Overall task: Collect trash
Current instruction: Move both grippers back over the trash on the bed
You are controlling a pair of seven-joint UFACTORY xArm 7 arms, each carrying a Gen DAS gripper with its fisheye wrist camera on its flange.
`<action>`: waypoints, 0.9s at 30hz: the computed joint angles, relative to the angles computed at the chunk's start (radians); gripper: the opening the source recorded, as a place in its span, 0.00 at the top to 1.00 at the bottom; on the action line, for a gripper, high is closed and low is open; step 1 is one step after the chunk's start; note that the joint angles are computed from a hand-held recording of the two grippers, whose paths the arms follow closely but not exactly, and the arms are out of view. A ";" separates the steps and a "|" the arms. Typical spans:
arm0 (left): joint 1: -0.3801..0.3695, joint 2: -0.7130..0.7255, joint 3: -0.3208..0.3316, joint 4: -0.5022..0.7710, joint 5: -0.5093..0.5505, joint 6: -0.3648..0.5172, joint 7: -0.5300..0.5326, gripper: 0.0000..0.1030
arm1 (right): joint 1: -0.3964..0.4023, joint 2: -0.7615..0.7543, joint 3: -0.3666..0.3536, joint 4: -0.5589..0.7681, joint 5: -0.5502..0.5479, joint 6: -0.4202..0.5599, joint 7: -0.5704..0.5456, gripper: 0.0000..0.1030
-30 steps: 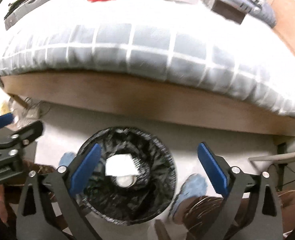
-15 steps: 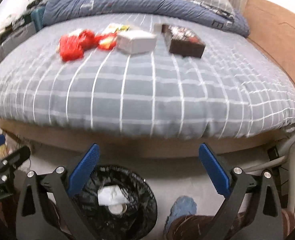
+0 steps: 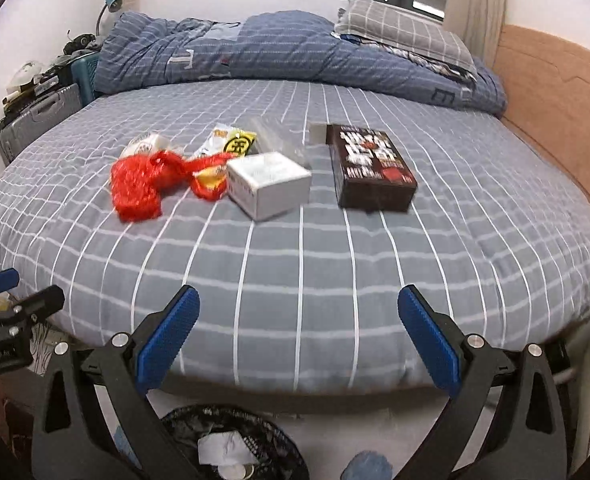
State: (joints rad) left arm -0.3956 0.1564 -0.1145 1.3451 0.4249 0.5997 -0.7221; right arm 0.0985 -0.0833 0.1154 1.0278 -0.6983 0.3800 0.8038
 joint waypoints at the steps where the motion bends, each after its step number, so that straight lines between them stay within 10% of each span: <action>1: 0.001 0.020 0.002 0.027 0.003 0.005 0.006 0.06 | -0.001 0.022 -0.005 0.022 0.013 -0.010 -0.018 0.07; 27: -0.024 0.545 0.097 0.765 -0.180 0.205 0.270 0.07 | 0.041 0.499 -0.089 0.533 0.570 0.003 -0.601 0.07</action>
